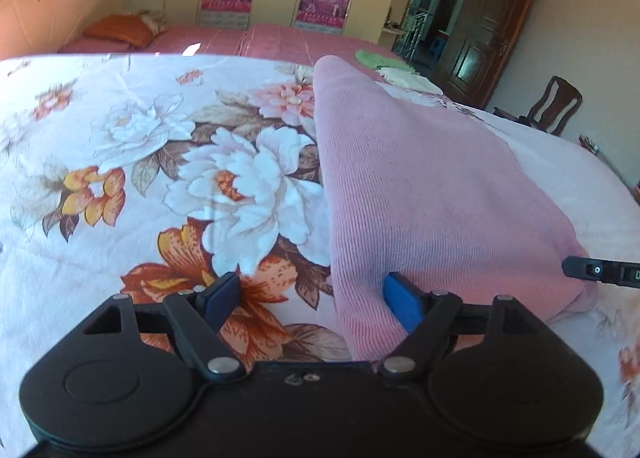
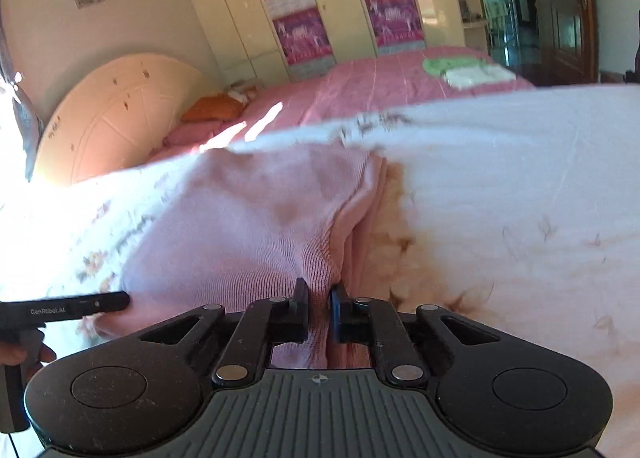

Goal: Fold small clothes

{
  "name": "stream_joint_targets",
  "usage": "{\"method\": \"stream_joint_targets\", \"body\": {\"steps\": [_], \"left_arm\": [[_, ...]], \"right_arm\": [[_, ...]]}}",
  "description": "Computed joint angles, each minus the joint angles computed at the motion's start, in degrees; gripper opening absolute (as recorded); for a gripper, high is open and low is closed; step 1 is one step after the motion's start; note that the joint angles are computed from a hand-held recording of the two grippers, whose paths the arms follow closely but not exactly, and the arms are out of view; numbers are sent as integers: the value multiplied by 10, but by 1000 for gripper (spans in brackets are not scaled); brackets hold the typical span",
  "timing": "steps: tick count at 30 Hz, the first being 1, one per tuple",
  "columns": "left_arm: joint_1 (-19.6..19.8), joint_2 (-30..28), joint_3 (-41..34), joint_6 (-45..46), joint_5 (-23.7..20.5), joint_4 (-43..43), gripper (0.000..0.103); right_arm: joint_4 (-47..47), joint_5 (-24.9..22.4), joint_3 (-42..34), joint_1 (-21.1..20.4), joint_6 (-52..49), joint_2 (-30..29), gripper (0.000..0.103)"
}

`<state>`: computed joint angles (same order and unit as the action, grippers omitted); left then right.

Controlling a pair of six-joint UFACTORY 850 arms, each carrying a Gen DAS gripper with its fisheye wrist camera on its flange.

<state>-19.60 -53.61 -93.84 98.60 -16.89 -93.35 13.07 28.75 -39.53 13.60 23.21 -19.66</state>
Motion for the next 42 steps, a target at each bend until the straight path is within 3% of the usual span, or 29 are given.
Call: {"method": "stream_joint_targets", "body": {"steps": [1, 2, 3, 4, 6, 8, 10, 12, 14, 17, 19, 21, 22, 26, 34, 42], "left_arm": [[-1, 4, 5, 26, 3, -20, 79], [2, 10, 9, 28, -5, -25, 76], [7, 17, 13, 54, -19, -53, 75], [15, 21, 13, 80, -42, -84, 75], [18, 9, -17, 59, -55, -75, 75], [12, -23, -76, -44, -43, 26, 75], [7, -63, -138, -164, -64, 144, 75], [5, -93, -179, -238, -95, 202, 78], [10, -112, -198, -254, -104, 212, 84], [11, -100, -192, -288, -101, 246, 83], [11, -75, -159, -228, -96, 208, 81], [15, -70, -156, -233, -131, 219, 82], [15, -69, -155, -246, -139, 228, 83], [11, -65, -144, -254, -120, 220, 86], [28, -140, -260, -420, -236, 289, 84], [23, -260, -477, -565, -334, 392, 83]], "right_arm": [[3, 11, 3, 1, 2, -1, 10], [30, 26, 9, 6, -7, 4, 17], [81, 37, 17, 13, -33, 15, 26], [134, 59, 26, 22, -71, 27, 46], [169, 93, 32, 34, -117, 41, 46], [128, 83, 11, 29, -123, 33, 46], [79, 70, -23, 28, -131, 8, 46], [91, 39, -64, 32, -204, -29, 36], [121, -2, -96, 17, -228, -77, 0], [84, -9, -88, -8, -121, -65, 0], [83, 28, -62, -8, -104, -41, 0], [23, 41, -41, -26, -18, -24, 33], [-24, 41, -31, -40, 42, -17, 68], [-156, 46, -16, -78, 186, -14, 71], [-337, 99, -2, -122, 395, -27, 70], [-555, 159, -56, -175, 566, -77, 70]]}}
